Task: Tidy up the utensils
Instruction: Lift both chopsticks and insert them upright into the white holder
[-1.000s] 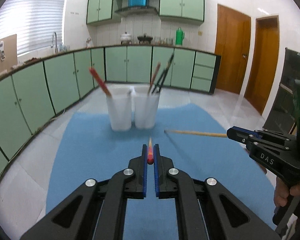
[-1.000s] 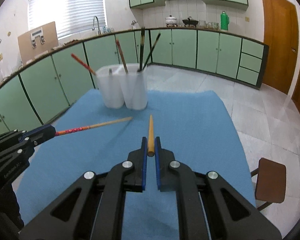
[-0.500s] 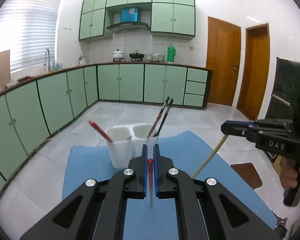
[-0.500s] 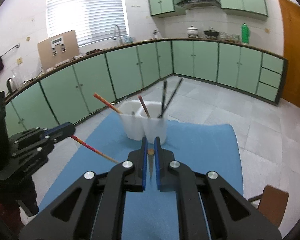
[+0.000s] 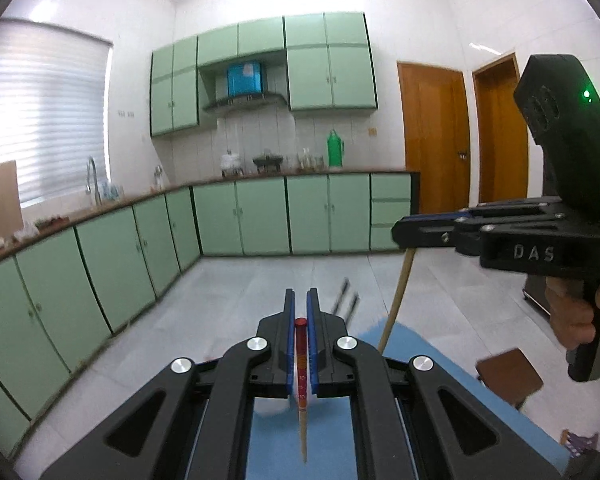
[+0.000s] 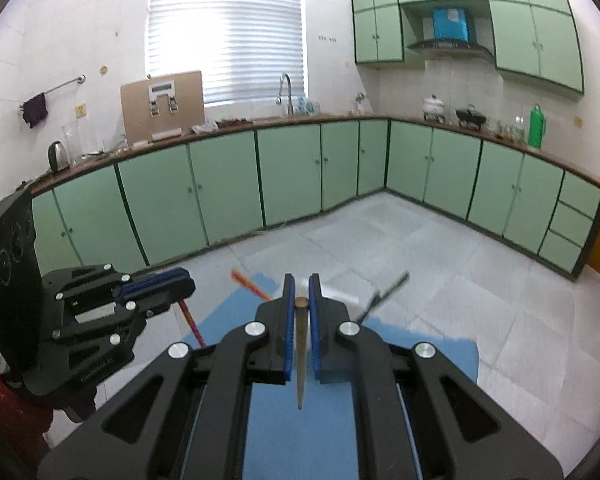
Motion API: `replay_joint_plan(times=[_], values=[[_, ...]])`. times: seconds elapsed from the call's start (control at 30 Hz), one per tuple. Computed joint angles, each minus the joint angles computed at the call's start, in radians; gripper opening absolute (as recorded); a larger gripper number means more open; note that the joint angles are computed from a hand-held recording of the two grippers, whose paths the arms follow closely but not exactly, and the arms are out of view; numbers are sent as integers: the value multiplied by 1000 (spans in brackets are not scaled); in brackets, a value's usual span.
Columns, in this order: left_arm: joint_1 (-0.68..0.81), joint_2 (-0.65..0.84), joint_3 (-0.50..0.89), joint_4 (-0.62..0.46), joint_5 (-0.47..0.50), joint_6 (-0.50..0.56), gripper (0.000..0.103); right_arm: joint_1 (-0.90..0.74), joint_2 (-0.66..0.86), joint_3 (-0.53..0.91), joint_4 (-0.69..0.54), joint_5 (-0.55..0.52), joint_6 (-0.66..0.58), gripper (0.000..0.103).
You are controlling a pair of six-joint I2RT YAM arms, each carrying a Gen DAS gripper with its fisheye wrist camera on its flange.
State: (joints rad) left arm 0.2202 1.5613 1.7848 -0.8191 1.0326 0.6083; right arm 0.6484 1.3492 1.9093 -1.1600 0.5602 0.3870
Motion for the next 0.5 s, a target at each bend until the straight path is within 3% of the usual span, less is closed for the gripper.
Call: replay_joint_plan(times=[0.23, 0.37, 0.5], values=[[-87, 93, 169, 239, -59, -288, 5, -118, 146, 262, 18, -70, -130, 6], [-148, 164, 239, 335, -133, -371, 5, -190, 239, 388, 18, -80, -192, 6], [-194, 239, 269, 402, -190, -408, 5, -268, 260, 362, 68, -127, -214, 6]])
